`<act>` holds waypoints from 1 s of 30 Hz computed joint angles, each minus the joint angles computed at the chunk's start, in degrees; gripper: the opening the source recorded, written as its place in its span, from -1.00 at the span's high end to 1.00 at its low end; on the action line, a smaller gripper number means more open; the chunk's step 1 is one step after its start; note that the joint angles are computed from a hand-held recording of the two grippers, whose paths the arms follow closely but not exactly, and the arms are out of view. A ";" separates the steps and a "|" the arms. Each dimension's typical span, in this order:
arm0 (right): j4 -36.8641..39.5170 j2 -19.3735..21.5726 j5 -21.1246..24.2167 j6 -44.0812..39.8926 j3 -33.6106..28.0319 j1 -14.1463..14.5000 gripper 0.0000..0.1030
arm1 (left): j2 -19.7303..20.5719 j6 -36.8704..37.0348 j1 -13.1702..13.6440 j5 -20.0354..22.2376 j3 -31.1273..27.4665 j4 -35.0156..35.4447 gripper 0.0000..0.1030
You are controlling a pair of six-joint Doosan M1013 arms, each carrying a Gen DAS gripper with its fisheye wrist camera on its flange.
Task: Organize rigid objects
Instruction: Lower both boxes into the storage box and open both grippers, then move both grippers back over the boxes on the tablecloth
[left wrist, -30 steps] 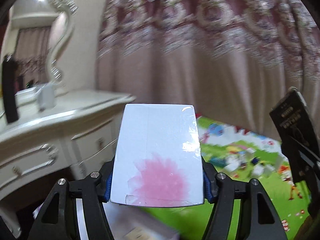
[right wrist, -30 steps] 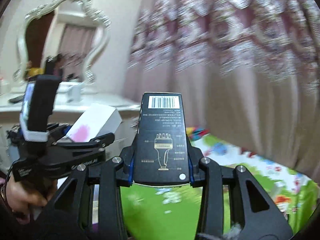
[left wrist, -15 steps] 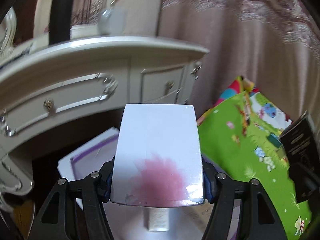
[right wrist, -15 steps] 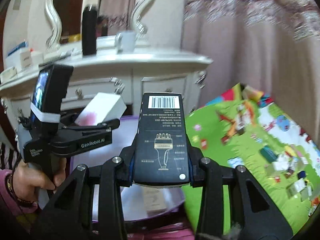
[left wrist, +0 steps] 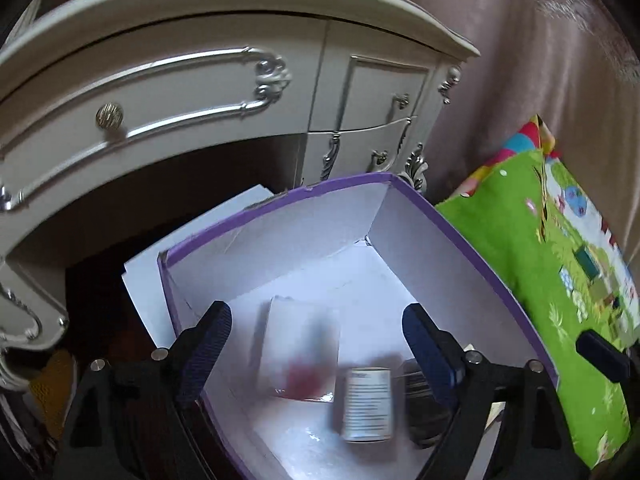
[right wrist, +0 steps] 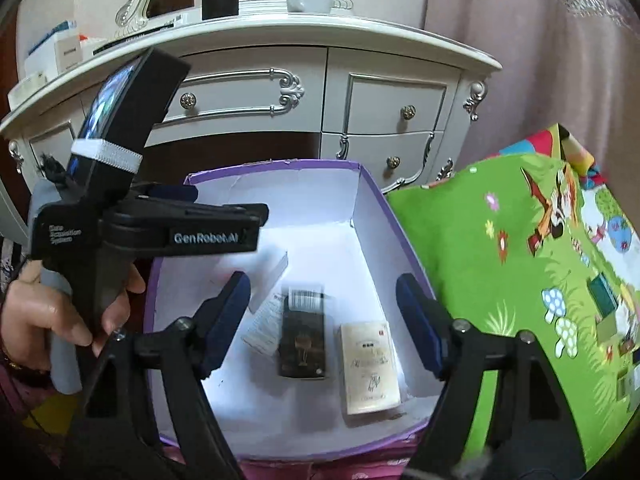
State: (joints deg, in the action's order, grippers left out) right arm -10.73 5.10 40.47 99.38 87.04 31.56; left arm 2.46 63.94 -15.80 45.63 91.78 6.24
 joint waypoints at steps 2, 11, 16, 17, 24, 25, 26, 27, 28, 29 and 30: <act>-1.15 -1.01 -0.74 0.74 0.91 -0.38 -0.54 | -0.16 0.04 0.26 -0.71 0.26 -1.62 -0.72; -11.64 -7.45 -1.22 14.46 6.65 -5.11 -0.75 | 0.87 20.47 -0.54 -2.39 -1.29 -28.49 -1.00; -17.59 -11.78 3.75 22.96 11.36 -9.52 -0.78 | 5.95 27.51 -5.67 9.46 -7.78 -34.07 -1.00; -18.44 -13.09 5.40 25.04 12.78 -11.06 -0.78 | 6.89 28.37 -6.73 11.39 -9.07 -33.89 -1.00; -20.18 -18.95 13.92 31.55 17.36 -20.42 -0.78 | 11.92 34.00 -16.58 14.80 -15.86 -27.89 -1.00; -20.11 -19.84 14.64 32.28 18.17 -21.96 -0.78 | 12.49 34.00 -17.72 14.31 -16.33 -26.98 -1.00; -19.89 -20.38 14.84 32.65 18.74 -23.06 -0.78 | 13.32 32.91 -18.90 14.15 -17.31 -25.21 -1.00; -19.44 -20.96 15.10 33.09 19.40 -24.50 -0.78 | 14.31 32.00 -19.86 14.31 -18.42 -24.13 -1.00; -18.77 -21.25 15.29 33.12 19.80 -25.72 -0.78 | 15.17 31.20 -20.73 13.91 -19.41 -23.64 -1.00; -17.84 -21.55 15.67 33.31 20.27 -27.14 -0.78 | 15.60 29.98 -21.28 13.09 -19.97 -22.68 -1.00; -17.27 -21.86 15.46 33.34 20.74 -27.93 -0.78 | 16.17 27.85 -21.96 12.01 -20.73 -20.82 -1.00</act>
